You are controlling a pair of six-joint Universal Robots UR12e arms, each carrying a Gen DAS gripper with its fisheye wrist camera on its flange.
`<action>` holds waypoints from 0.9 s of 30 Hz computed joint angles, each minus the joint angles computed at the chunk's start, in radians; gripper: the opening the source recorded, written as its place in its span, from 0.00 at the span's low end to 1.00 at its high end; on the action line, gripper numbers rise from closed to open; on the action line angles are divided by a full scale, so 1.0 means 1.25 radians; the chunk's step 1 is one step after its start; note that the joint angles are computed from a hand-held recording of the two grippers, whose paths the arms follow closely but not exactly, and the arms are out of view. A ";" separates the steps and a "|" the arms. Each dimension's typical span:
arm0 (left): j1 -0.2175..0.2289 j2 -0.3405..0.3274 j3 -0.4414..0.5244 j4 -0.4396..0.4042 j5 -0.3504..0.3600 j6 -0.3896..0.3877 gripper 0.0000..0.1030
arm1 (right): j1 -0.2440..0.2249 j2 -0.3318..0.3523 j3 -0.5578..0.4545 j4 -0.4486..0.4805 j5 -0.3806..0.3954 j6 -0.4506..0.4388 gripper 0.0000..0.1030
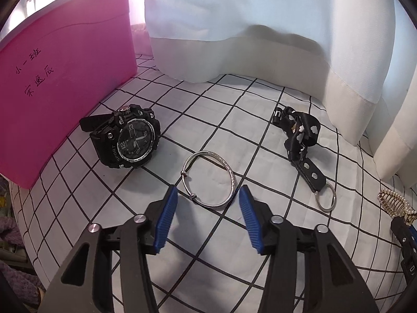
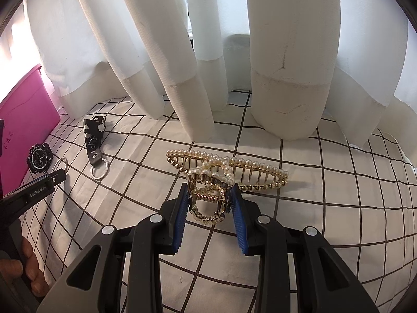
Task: Organize jewelry
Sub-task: 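Close the left tool on the bangle while the right tool grips the pearl claw clip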
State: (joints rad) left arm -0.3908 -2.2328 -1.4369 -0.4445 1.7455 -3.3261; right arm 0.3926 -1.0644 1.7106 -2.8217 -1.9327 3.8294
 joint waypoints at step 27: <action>0.001 0.015 -0.026 0.045 -0.053 0.004 0.43 | 0.002 -0.013 0.019 -0.038 0.005 -0.002 0.30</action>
State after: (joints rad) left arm -0.3890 -2.2138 -1.4691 -0.3889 1.6794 -3.3217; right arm 0.3956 -1.0803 1.7339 -2.8687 -1.9270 3.8267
